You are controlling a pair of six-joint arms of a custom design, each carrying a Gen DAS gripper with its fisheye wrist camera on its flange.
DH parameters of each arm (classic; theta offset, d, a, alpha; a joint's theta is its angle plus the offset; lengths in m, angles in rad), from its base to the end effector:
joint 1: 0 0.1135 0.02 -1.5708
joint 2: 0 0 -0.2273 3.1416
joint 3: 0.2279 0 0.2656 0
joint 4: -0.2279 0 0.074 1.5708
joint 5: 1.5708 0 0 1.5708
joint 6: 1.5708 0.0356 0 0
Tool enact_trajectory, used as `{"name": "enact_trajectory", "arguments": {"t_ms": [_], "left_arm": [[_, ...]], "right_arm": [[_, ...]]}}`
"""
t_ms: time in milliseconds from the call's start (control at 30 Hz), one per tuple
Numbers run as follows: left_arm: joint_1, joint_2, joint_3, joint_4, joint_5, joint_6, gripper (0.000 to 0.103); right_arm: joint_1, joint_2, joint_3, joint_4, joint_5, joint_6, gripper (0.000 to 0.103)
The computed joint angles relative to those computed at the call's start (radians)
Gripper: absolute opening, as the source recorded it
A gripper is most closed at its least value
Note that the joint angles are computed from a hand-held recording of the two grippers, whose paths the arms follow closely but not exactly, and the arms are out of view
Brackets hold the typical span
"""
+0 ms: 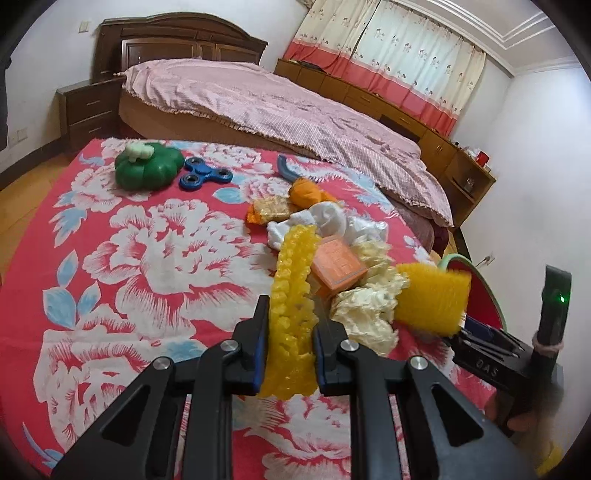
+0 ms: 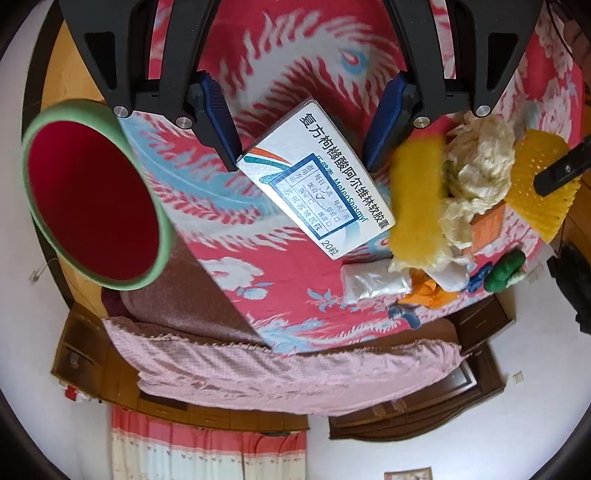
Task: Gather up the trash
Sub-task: 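Carry the foam net and medicine box over the red bucket with both tools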
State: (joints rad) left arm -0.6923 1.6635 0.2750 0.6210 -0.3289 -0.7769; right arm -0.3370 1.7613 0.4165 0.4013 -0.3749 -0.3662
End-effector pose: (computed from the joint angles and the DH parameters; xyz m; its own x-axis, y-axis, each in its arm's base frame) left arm 0.1801 -0.1344 0.0215 -0.6792 -0.2987 -0.6704 -0.0715 0.9360 -0.3446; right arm 0.2331 -0.0678 0.0112 -0.7510 -0.0899 -0.6542 -0.1757 0.9822 0.0666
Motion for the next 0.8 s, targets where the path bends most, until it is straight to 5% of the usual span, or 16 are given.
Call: {"name": "enact_trajectory", "arguments": {"t_ms": [433,800], "left_arm": [[-0.179,-0.240,0.065,-0.258,-0.149,0.006,0.019],[-0.219,-0.091,0.303,-0.323,-0.092,0.053,0.019]], "right_arm": [[-0.256,-0.307,-0.075,-0.289,-0.235,-0.113,0.069],[-0.429,-0.304,0.048,-0.465,-0.351,-0.172,0.069]]}}
